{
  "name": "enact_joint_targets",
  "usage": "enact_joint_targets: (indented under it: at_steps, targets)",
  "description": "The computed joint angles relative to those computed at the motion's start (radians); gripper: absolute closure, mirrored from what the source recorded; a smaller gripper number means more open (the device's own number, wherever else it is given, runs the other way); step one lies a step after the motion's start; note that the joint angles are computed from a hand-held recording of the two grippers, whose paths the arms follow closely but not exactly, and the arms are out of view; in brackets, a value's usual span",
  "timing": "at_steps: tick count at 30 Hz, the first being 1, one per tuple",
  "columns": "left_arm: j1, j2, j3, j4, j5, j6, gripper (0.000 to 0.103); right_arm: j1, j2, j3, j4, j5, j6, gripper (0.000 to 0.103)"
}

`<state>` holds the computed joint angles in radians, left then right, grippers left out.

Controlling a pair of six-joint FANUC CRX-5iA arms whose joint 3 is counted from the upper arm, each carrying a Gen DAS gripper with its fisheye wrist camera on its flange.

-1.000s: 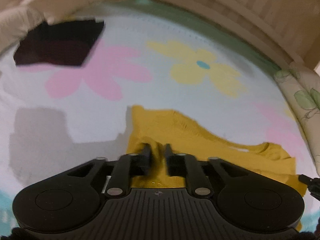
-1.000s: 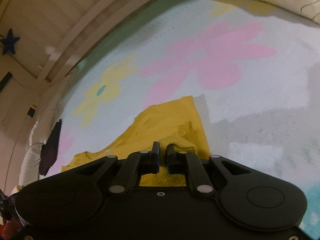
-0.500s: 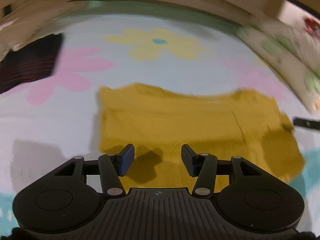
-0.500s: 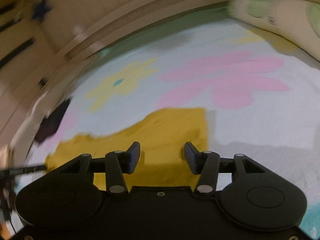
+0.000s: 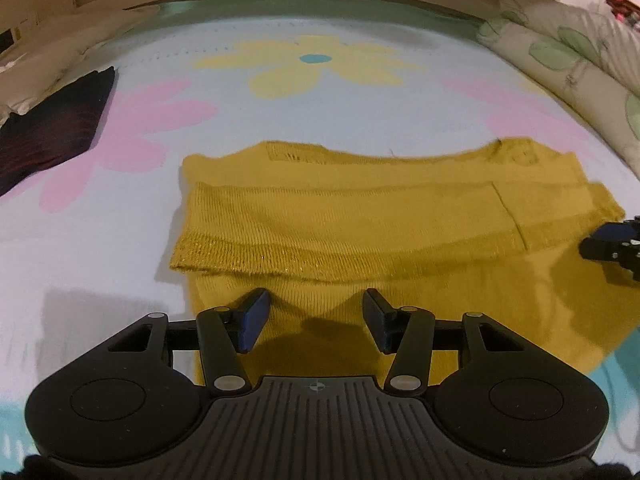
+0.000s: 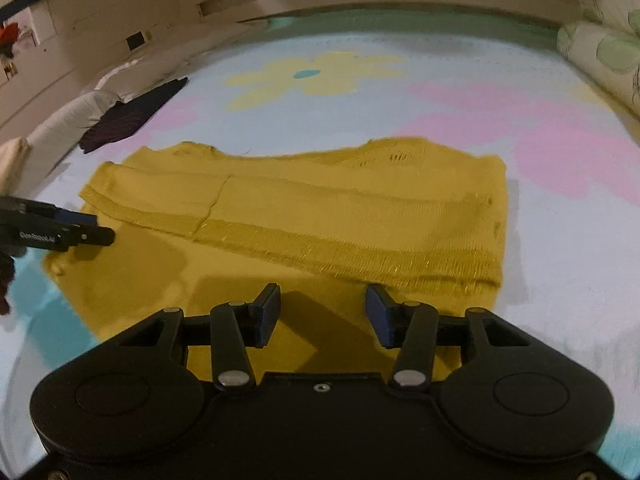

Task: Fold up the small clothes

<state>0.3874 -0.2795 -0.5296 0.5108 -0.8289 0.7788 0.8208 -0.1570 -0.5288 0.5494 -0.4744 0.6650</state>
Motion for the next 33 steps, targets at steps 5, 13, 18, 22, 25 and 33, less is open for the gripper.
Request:
enact_joint_targets:
  at_steps: [5, 13, 18, 22, 25, 33]
  targets:
    - [-0.02, 0.079, 0.066, 0.014, -0.009, 0.062, 0.053, -0.057, 0.048, 0.01, 0.155, 0.047, -0.167, 0.047]
    - [-0.012, 0.149, 0.158, -0.004, -0.115, 0.125, 0.053, -0.126, 0.117, 0.072, 0.162, 0.068, -0.25, 0.047]
    - [0.03, 0.115, 0.128, -0.005, -0.161, 0.033, 0.052, -0.136, 0.115, 0.08, 0.102, 0.083, -0.214, 0.047]
    - [0.061, 0.063, 0.116, -0.047, -0.224, -0.046, 0.052, -0.136, 0.105, 0.082, 0.085, 0.079, -0.192, 0.047]
    - [0.091, 0.039, 0.12, -0.09, -0.299, -0.089, 0.052, -0.137, 0.1, 0.082, 0.082, 0.073, -0.194, 0.047]
    - [0.164, -0.042, 0.122, -0.148, -0.409, -0.144, 0.052, -0.122, 0.07, 0.085, 0.038, 0.039, -0.147, 0.047]
